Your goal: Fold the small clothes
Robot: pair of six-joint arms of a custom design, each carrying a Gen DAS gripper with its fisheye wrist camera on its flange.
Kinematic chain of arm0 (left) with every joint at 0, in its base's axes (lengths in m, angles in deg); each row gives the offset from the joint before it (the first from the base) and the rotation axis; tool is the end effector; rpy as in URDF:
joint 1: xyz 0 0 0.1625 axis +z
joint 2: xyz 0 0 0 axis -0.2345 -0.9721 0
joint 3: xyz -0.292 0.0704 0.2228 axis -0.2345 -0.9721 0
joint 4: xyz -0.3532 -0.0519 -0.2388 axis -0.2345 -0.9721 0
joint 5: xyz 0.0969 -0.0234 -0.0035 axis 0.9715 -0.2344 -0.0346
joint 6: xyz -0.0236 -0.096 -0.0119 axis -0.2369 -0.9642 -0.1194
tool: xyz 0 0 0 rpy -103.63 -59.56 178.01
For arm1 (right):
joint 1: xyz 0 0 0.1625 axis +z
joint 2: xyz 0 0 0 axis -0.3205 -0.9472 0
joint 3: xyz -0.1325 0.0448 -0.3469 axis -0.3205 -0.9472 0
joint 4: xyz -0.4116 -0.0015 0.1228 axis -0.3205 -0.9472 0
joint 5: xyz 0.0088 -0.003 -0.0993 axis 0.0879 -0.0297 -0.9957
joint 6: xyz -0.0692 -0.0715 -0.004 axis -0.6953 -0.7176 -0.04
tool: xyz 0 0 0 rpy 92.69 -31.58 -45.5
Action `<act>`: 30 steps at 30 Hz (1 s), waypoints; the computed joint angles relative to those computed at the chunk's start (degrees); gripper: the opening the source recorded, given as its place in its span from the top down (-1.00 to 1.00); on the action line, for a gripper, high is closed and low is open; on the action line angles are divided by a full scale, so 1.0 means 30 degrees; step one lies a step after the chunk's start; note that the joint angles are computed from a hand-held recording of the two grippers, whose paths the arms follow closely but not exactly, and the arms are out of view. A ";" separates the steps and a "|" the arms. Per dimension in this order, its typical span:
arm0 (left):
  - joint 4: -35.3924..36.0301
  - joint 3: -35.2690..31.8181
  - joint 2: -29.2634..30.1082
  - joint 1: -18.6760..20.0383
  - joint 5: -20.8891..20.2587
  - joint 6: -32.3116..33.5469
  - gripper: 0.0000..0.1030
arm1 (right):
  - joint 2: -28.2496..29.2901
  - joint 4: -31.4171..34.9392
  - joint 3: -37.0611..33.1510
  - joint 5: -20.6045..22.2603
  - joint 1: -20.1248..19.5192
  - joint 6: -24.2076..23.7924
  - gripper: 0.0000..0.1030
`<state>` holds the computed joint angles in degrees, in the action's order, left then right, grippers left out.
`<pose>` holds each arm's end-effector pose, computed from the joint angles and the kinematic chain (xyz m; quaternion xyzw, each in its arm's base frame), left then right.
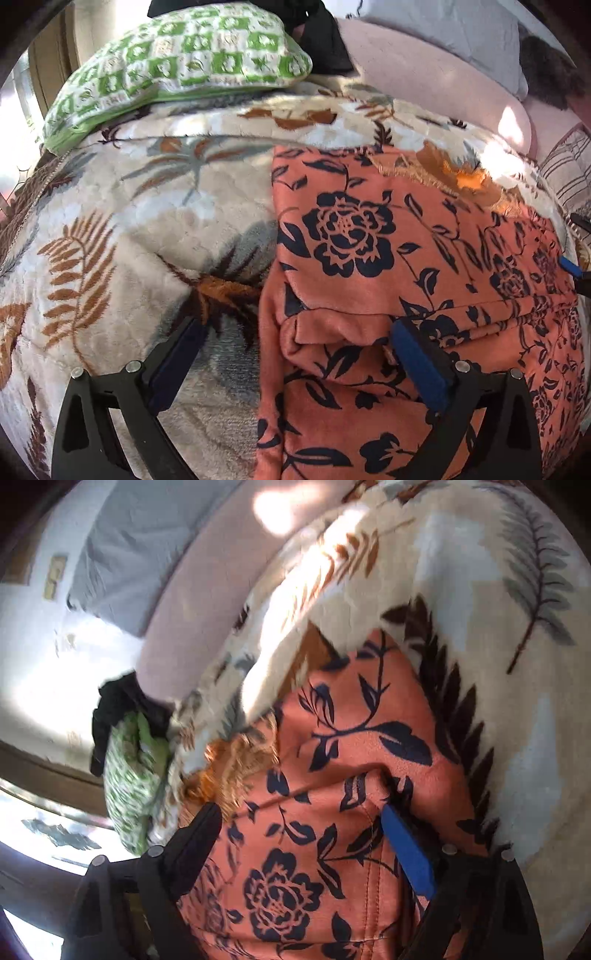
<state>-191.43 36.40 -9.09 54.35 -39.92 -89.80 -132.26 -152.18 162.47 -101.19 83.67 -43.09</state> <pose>-0.2596 -0.5103 -0.0108 -0.0099 0.8744 -0.3181 0.3662 -0.1502 -0.6952 0.3679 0.0449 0.9649 -0.2567 0.0327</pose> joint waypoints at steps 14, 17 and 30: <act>-0.0505 0.8952 -0.5656 -0.6776 -0.5240 -0.9700 -0.98 | -1.3293 0.2696 1.0880 0.0898 -0.5252 -0.8639 -0.76; -0.0865 0.9298 -0.5311 -0.7457 -0.6040 -1.0378 -0.98 | -1.4520 0.3717 1.1281 0.0508 -0.6488 -0.9607 -0.76; -0.0721 0.9565 -0.4687 -0.8070 -0.6891 -1.1156 -0.88 | -1.5230 0.5749 1.1439 -0.0396 -0.8597 -0.9849 -0.76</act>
